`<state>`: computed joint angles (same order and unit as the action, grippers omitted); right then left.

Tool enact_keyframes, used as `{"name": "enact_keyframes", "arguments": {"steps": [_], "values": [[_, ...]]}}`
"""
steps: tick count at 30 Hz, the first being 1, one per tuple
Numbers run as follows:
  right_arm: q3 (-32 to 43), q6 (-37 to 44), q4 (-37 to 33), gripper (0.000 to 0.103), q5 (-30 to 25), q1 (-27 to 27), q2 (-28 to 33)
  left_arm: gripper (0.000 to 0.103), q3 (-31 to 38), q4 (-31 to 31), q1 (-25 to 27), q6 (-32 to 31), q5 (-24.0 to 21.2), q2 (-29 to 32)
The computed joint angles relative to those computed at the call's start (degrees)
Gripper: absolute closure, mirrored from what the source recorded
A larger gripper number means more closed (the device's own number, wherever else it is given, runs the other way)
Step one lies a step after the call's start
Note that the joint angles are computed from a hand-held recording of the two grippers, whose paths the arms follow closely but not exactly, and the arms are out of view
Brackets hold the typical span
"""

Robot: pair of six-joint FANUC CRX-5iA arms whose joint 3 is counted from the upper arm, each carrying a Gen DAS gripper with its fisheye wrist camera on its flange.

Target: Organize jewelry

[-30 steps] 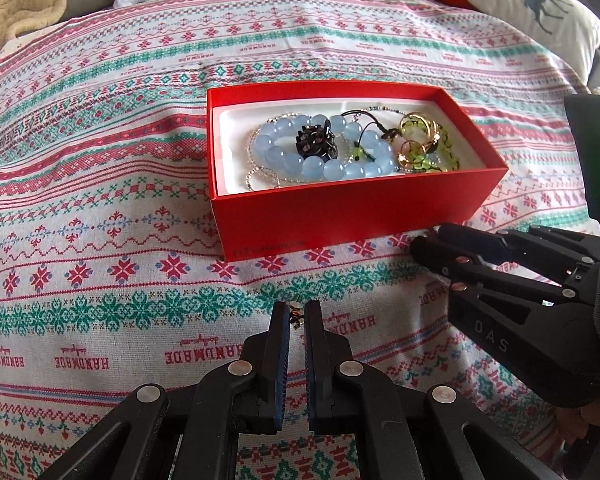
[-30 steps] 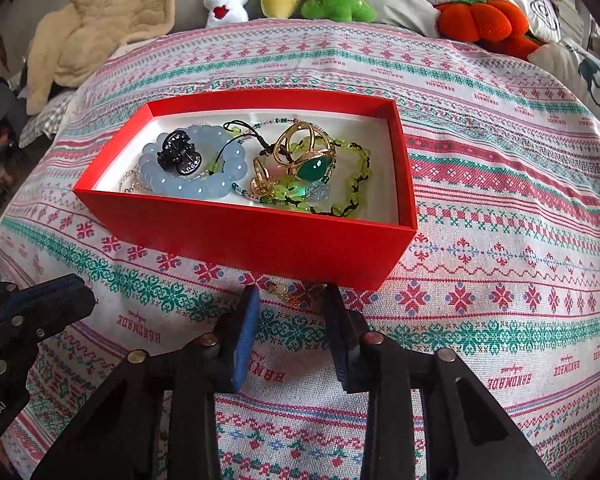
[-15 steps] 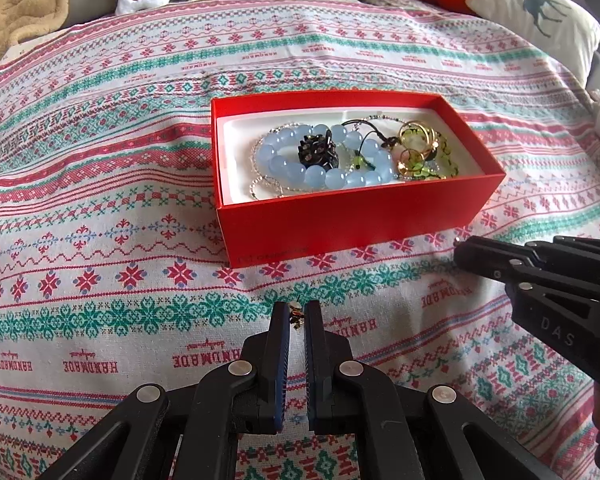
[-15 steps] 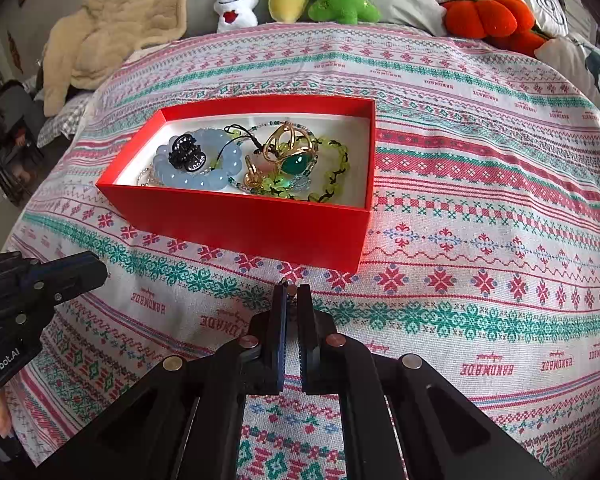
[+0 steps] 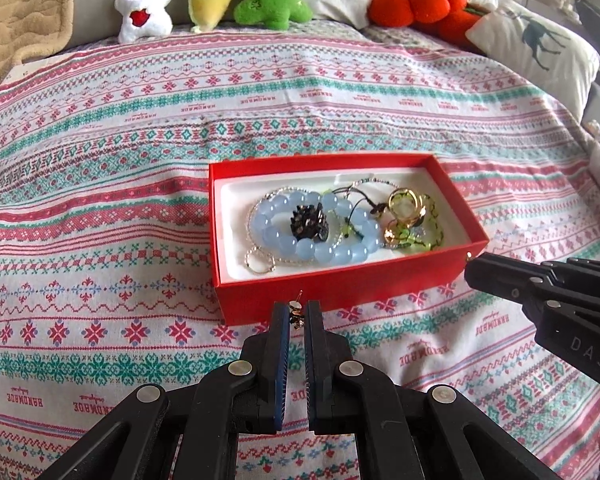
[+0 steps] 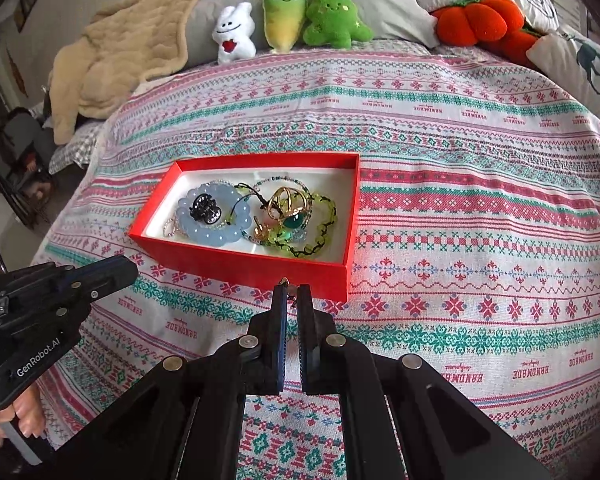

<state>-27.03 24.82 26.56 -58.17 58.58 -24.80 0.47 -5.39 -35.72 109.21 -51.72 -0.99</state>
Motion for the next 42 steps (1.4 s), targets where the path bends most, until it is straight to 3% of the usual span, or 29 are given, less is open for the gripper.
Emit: {"name": "enact_keyframes", "arguments": {"steps": [17, 26, 31, 35, 37, 39, 41, 42], "values": [[4.0, 1.2, -2.7, 0.098, 4.1, -6.7, 2.7, 0.101, 5.9, 0.1, -0.3, 2.7, 3.0, 6.3], [4.6, 3.4, -4.9, 0.098, 5.6, -8.4, 3.4, 0.098, 7.0, -1.2, -0.7, 2.9, 2.2, 7.6], [4.8, 4.3, -5.9, 0.098, 5.6, -9.1, 3.6, 0.081, 7.1, -2.6, -1.3, 3.0, 1.3, 6.8], [5.0, 5.5, -7.0, 0.097, 5.7, -9.3, 3.5, 0.079, 6.6, -3.0, -1.3, 3.5, 0.4, 5.9], [5.5, 6.3, -8.0, 0.096, 5.5, -9.6, 3.5, 0.066, 6.3, -3.1, -1.2, 4.0, -0.1, 5.3], [5.9, 6.6, -8.6, 0.090, 5.0, -9.7, 3.5, 0.056, 6.1, -3.8, -1.4, 5.2, -0.9, 4.7], [5.6, 6.4, -8.6, 0.066, 5.1, -9.6, 2.9, 0.052, 5.7, -3.9, -1.4, 5.8, -1.7, 4.0], [5.3, 6.0, -8.4, 0.060, 5.4, -9.4, 2.3, 0.050, 5.6, -4.0, -1.4, 6.2, -2.3, 3.7]]}}
